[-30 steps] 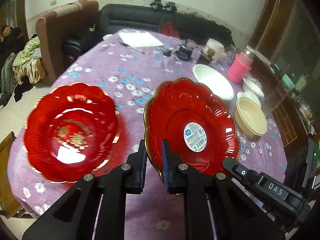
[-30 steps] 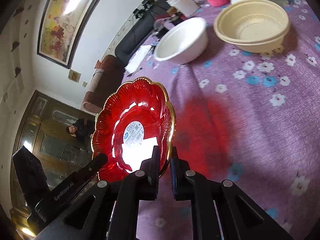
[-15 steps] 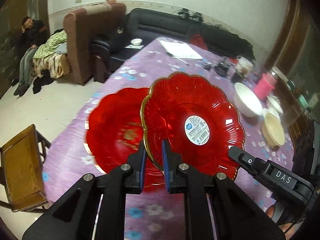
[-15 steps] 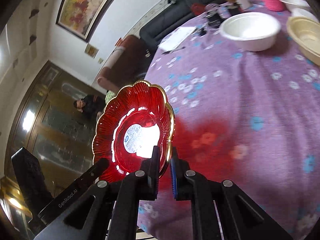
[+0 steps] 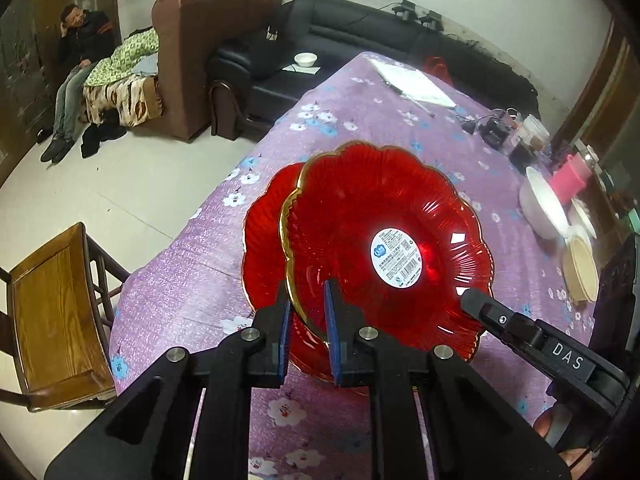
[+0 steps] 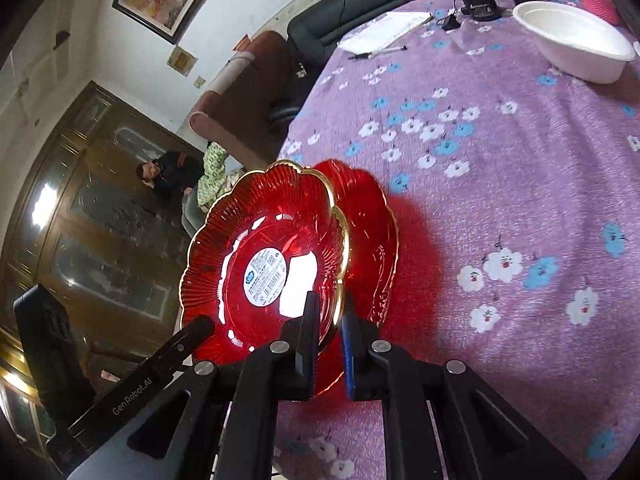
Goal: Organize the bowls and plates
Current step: 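Carry the labeled red plate and lower it onto the large red plate, then open the left tool and withdraw from the stacked red plates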
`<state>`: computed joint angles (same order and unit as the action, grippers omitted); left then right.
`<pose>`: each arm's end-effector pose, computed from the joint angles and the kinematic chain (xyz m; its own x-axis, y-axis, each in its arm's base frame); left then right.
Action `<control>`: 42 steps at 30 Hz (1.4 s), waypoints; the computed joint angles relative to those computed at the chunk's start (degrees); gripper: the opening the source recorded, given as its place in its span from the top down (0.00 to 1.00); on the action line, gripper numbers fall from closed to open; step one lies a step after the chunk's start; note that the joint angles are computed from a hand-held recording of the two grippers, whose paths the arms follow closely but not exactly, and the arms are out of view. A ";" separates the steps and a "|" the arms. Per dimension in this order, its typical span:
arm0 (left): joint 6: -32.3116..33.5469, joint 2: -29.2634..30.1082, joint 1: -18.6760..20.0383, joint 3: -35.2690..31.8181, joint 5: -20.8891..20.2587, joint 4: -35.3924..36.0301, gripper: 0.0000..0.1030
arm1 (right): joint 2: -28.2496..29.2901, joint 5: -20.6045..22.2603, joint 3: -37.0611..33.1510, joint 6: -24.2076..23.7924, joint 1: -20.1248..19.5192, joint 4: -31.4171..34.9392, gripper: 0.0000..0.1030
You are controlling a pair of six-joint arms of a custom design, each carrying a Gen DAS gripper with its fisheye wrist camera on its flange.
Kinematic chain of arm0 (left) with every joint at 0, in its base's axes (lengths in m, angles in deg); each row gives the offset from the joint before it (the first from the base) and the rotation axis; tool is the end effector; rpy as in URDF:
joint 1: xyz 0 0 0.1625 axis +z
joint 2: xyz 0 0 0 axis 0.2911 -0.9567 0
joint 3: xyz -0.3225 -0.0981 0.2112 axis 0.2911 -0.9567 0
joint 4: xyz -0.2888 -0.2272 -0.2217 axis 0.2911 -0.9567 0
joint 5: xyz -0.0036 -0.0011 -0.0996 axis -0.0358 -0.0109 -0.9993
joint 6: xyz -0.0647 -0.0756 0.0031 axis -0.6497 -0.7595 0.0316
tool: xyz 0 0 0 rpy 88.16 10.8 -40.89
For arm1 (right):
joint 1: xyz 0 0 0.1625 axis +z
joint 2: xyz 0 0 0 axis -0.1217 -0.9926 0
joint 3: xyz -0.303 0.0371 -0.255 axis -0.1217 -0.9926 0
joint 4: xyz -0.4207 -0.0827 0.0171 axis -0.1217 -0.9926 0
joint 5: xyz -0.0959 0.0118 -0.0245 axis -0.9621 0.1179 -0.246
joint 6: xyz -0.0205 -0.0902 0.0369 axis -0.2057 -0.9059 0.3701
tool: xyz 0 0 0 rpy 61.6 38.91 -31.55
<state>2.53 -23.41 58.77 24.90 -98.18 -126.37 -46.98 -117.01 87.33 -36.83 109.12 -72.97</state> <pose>0.0341 -0.7111 0.2680 -0.7633 -0.3750 -0.5260 0.1034 0.7328 -0.6726 0.2996 -0.7971 -0.1019 -0.9601 -0.2608 0.1012 -0.2795 0.9094 -0.3081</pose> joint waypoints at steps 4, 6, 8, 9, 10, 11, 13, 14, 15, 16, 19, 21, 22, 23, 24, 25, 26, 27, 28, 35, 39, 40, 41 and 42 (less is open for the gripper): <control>0.32 0.62 0.41 -0.93 0.14 0.57 0.87 | 1.87 -0.71 -2.85 0.37 0.03 1.72 0.91; 0.55 0.92 0.57 -1.31 0.38 0.78 0.87 | 2.60 -1.09 -4.04 0.50 0.11 2.54 0.91; 0.69 1.25 0.75 -1.73 0.52 0.72 0.87 | 3.15 -1.23 -4.89 0.53 0.10 3.14 0.91; 0.70 1.37 0.77 -1.89 0.60 0.79 0.87 | 3.40 -1.36 -5.29 0.59 0.21 3.38 0.91; 0.89 1.58 0.81 -2.03 0.91 0.73 0.87 | 3.68 -1.40 -5.78 0.64 0.29 3.75 0.91; 1.12 1.72 0.81 -2.08 1.21 0.56 0.87 | 3.99 -1.79 -6.21 0.32 0.41 3.82 0.91; 1.65 1.93 0.88 -2.05 1.79 0.04 0.86 | 4.66 -2.23 -7.16 0.11 0.60 4.15 0.91; 1.92 2.11 0.91 -2.11 1.97 -0.19 0.86 | 4.87 -2.36 -7.44 0.02 0.61 4.25 0.91; 2.10 2.27 0.93 -2.20 2.14 -0.28 0.86 | 5.20 -2.62 -7.95 -0.14 0.65 4.42 0.91; 2.41 2.46 0.92 -2.28 2.39 -0.51 0.85 | 5.36 -3.12 -8.14 -0.50 0.78 4.14 0.91; 3.38 3.16 0.82 -2.75 3.69 -0.98 0.85 | 6.07 -5.71 -8.66 -2.76 1.42 2.18 0.90; 5.12 3.73 0.62 -2.84 5.36 -2.93 0.85 | 6.46 -6.53 -9.06 -3.36 1.60 1.50 0.89; 6.19 3.97 0.46 -2.83 6.53 -4.33 0.85 | 6.65 -6.96 -9.25 -3.80 1.70 1.10 0.90; 6.69 4.08 0.39 -2.91 6.95 -4.98 0.85 | 7.02 -8.06 -9.53 -4.68 1.94 0.15 0.90; 7.29 4.21 0.35 -3.02 7.29 -5.63 0.85 | 7.33 -8.91 -9.74 -5.42 2.14 -0.76 0.90; 7.67 4.27 0.36 -3.01 7.50 -6.09 0.85 | 7.58 -9.22 -10.01 -5.92 2.20 -1.08 0.90; 8.29 4.39 0.32 -3.01 7.88 -6.83 0.85 | 7.84 -9.35 -10.52 -5.88 2.20 -0.68 0.90; 8.66 4.45 0.30 -3.01 8.19 -7.19 0.85 | 7.88 -9.37 -10.55 -5.97 2.24 -0.91 0.90; 8.69 4.50 0.32 -3.08 8.26 -7.16 0.85 | 8.13 -9.72 -10.90 -6.40 2.33 -0.98 0.89; 8.54 4.89 0.01 -3.25 9.49 -7.64 0.85 | 8.01 -13.64 -9.69 -11.70 3.57 -4.90 0.67; 7.92 4.68 -0.43 -2.83 9.68 -7.75 0.85 | 4.83 -14.11 -3.74 -15.03 3.97 -13.81 0.47; 8.00 4.70 -0.62 -2.66 9.75 -8.11 0.85 | 3.81 -13.42 -2.06 -15.13 3.77 -15.90 0.45; 8.09 4.75 -0.85 -2.51 9.96 -8.51 0.85 | 2.90 -12.46 -0.74 -15.02 3.47 -17.26 0.45; 8.00 4.78 -1.14 -2.33 10.09 -8.87 0.84 | 1.84 -11.32 0.70 -14.71 3.05 -18.38 0.45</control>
